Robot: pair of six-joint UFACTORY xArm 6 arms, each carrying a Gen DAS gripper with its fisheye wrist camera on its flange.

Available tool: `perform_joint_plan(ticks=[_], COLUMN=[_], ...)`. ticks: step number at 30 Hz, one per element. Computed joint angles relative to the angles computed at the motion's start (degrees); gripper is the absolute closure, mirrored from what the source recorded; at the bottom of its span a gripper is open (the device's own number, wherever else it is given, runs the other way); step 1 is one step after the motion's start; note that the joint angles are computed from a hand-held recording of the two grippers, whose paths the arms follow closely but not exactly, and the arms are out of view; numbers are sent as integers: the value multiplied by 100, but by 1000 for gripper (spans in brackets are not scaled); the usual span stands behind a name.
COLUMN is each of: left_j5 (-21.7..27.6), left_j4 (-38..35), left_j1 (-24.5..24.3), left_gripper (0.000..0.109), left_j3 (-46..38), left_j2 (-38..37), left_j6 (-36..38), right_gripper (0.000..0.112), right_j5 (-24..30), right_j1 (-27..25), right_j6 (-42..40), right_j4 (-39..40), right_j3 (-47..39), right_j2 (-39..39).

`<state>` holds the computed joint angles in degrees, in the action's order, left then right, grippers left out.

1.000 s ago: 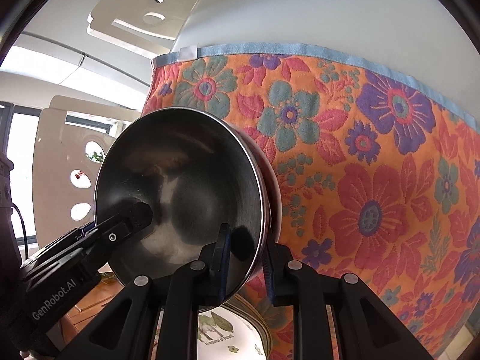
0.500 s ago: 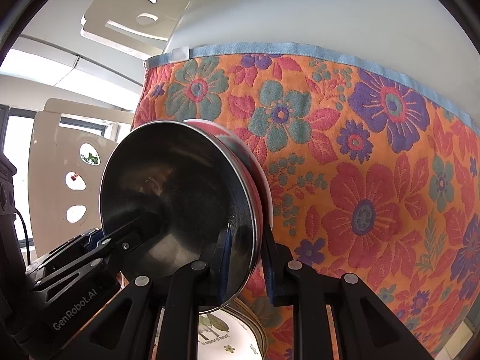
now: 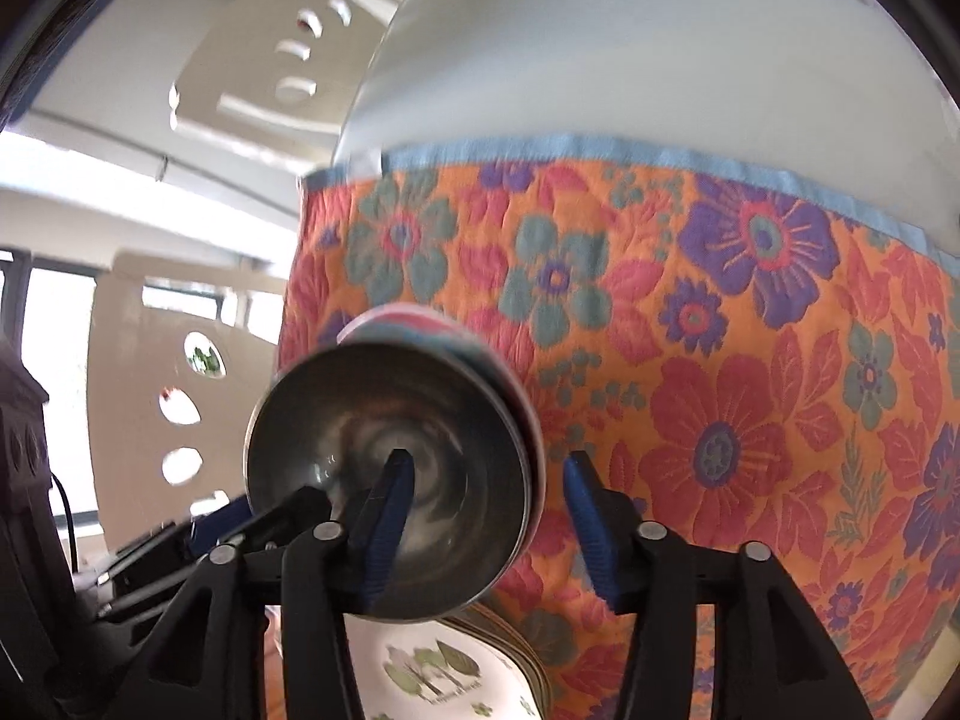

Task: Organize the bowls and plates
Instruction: 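Regrip the rim of the whole nested bowl stack with both grippers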

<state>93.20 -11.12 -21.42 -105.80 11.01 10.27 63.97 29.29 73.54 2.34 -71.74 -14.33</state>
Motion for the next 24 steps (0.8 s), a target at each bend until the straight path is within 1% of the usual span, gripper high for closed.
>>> perform_joint_plan(ticks=[1, 2, 3, 4, 5, 7, 10, 13, 16, 20, 24], left_j5=[28, 45, 55, 62, 55, 74, 72, 34, 31, -8, -101], left_j4=[-54, -46, 15, 66, 53, -32, -190, -211, -207, -285, -373], left_j1=[21, 27, 25, 32, 56, 130, 221, 225, 214, 217, 229], left_gripper=[69, 60, 45, 38, 36, 36, 36, 36, 36, 36, 36], left_j3=[-66, -128, -191, -246, -263, -306, -311, -211, -98, 86, 237], left_j2=[29, 61, 100, 140, 154, 194, 252, 295, 334, 346, 361], left_j6=[0, -27, -77, -114, -117, -132, -123, -79, -86, -60, 17], right_gripper=[62, 62, 62, 62, 61, 59, 58, 57, 54, 54, 54], right_j5=[-67, -75, -34, -6, -44, -100, -178, -229, -169, -510, -710], right_j1=[-21, -41, -47, -52, -62, -92, -149, -160, -128, -121, -143], right_j6=[-23, -45, -23, 5, 28, 52, -114, -334, -291, -243, -214], right_j4=[20, 24, -13, -51, -58, -13, 182, 368, 353, 554, 518], right_j3=[51, 66, 65, 79, 121, 269, 467, 559, 551, 813, 979], right_j2=[-50, -79, -100, -131, -165, -275, -394, -345, -183, -171, -213])
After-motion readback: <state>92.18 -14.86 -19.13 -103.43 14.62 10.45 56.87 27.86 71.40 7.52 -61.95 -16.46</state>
